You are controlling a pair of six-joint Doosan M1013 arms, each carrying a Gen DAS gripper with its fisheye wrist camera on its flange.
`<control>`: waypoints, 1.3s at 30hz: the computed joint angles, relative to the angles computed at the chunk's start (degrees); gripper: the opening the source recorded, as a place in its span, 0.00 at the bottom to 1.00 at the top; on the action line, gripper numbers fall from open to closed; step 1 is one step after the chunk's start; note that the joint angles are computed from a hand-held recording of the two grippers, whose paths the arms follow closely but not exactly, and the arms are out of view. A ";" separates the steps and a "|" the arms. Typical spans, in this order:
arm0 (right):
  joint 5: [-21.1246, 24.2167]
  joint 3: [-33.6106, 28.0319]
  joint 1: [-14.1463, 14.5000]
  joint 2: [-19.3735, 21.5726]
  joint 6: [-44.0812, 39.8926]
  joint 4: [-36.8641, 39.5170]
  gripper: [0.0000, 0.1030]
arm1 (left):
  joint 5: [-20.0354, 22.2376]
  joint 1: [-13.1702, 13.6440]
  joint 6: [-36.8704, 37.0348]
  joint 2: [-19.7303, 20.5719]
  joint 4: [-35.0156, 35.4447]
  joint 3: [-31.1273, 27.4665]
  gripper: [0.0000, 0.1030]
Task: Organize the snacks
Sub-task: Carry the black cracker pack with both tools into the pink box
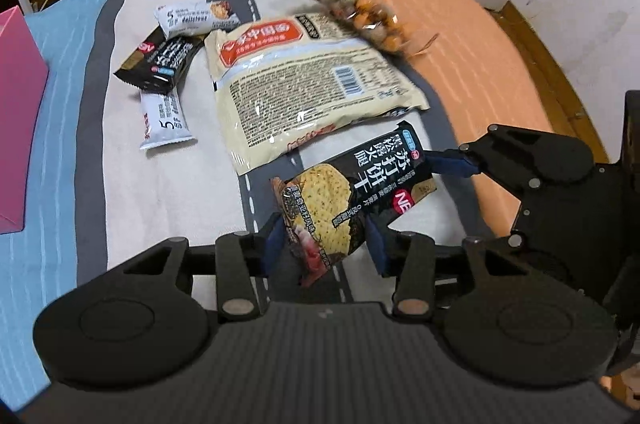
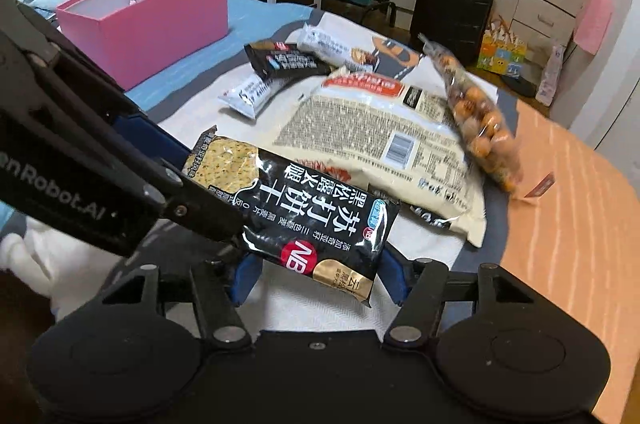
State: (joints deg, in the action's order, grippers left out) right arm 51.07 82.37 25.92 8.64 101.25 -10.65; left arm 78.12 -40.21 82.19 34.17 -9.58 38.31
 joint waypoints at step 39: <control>23.62 -53.47 9.50 26.38 -15.77 4.76 0.65 | 13.20 17.09 -2.06 -1.60 -1.69 -13.59 0.41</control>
